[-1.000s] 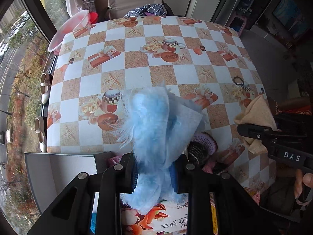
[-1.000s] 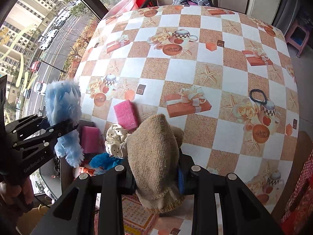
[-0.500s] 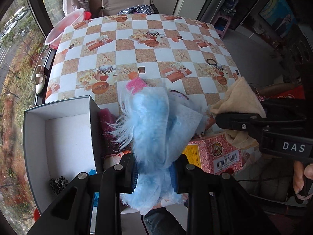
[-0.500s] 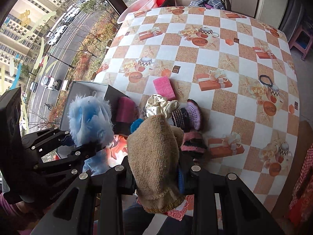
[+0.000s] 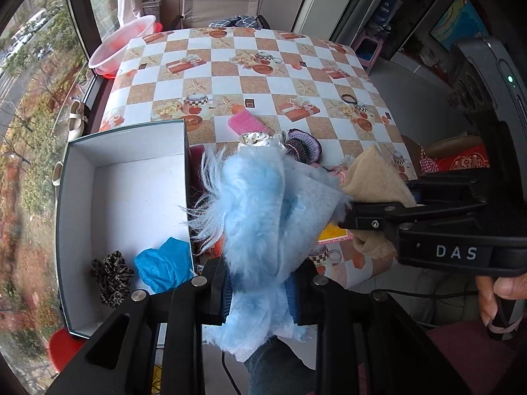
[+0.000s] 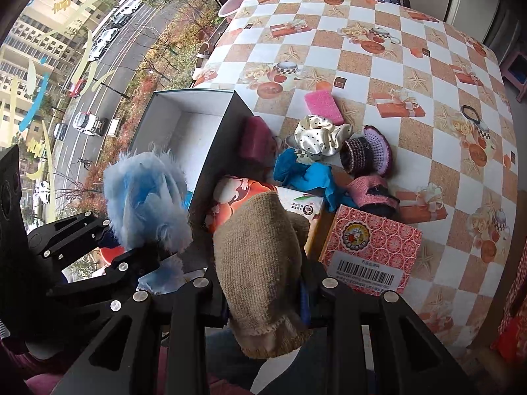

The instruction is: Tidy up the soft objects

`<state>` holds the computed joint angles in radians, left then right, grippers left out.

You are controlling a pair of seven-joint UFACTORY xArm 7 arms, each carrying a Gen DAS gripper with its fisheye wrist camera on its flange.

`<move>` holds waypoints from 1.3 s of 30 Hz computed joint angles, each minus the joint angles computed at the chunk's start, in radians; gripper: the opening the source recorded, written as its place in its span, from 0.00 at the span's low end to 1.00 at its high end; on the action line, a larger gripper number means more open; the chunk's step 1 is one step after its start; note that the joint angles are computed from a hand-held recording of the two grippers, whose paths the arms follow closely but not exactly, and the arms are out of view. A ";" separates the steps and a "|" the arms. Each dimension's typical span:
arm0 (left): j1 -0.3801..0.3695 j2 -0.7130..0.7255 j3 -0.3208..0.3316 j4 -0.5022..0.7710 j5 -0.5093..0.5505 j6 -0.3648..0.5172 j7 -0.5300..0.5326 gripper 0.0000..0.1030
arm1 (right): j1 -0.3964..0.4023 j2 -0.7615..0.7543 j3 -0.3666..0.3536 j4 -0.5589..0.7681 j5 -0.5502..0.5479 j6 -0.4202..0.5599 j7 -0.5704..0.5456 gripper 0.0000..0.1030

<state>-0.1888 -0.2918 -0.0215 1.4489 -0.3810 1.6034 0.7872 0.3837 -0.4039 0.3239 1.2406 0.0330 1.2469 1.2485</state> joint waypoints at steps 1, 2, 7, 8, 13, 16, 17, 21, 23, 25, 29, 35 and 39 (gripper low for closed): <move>0.004 -0.004 0.006 -0.002 0.004 -0.007 0.009 0.28 | -0.001 0.012 0.008 0.009 -0.005 -0.009 0.008 0.31; 0.009 -0.007 0.012 -0.002 0.005 -0.010 0.015 0.28 | 0.000 0.025 0.014 0.018 -0.012 -0.015 0.012 0.31; 0.045 -0.028 0.045 -0.010 -0.012 -0.038 -0.005 0.28 | 0.024 0.101 0.030 0.093 -0.050 -0.017 0.002 0.30; 0.053 -0.033 0.049 -0.015 -0.015 -0.047 -0.020 0.28 | 0.031 0.115 0.030 0.107 -0.056 -0.015 -0.010 0.30; 0.099 -0.062 0.068 -0.049 0.018 -0.075 -0.125 0.28 | 0.069 0.149 0.020 0.125 -0.054 -0.034 -0.061 0.31; 0.124 -0.071 0.082 -0.058 0.072 -0.047 -0.150 0.28 | 0.087 0.140 0.021 0.089 -0.033 -0.093 -0.052 0.31; 0.131 -0.075 0.088 -0.062 0.084 -0.046 -0.147 0.28 | 0.092 0.138 0.019 0.074 -0.021 -0.117 -0.047 0.31; 0.153 -0.050 0.111 -0.047 0.088 -0.051 -0.142 0.28 | 0.106 0.178 0.019 0.082 -0.005 -0.149 -0.038 0.31; 0.158 -0.020 0.118 -0.024 0.069 -0.062 -0.133 0.28 | 0.111 0.218 0.021 0.130 -0.031 -0.128 -0.046 0.31; 0.162 0.017 0.124 0.007 0.047 -0.067 -0.107 0.28 | 0.112 0.260 0.016 0.181 -0.061 -0.108 -0.040 0.31; 0.176 0.102 0.127 0.072 0.019 -0.077 -0.006 0.28 | 0.122 0.378 -0.007 0.305 -0.124 -0.079 -0.001 0.31; 0.224 0.239 0.106 0.179 -0.009 -0.068 0.094 0.28 | 0.181 0.604 -0.064 0.558 -0.139 -0.005 -0.012 0.31; 0.252 0.312 0.083 0.230 -0.026 -0.056 0.104 0.28 | 0.215 0.720 -0.106 0.704 -0.123 0.065 -0.046 0.31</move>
<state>0.0627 0.0198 0.0615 1.6790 -0.4066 1.5478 0.8912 0.5992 0.3163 0.2179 1.9444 -0.0896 1.3123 1.2025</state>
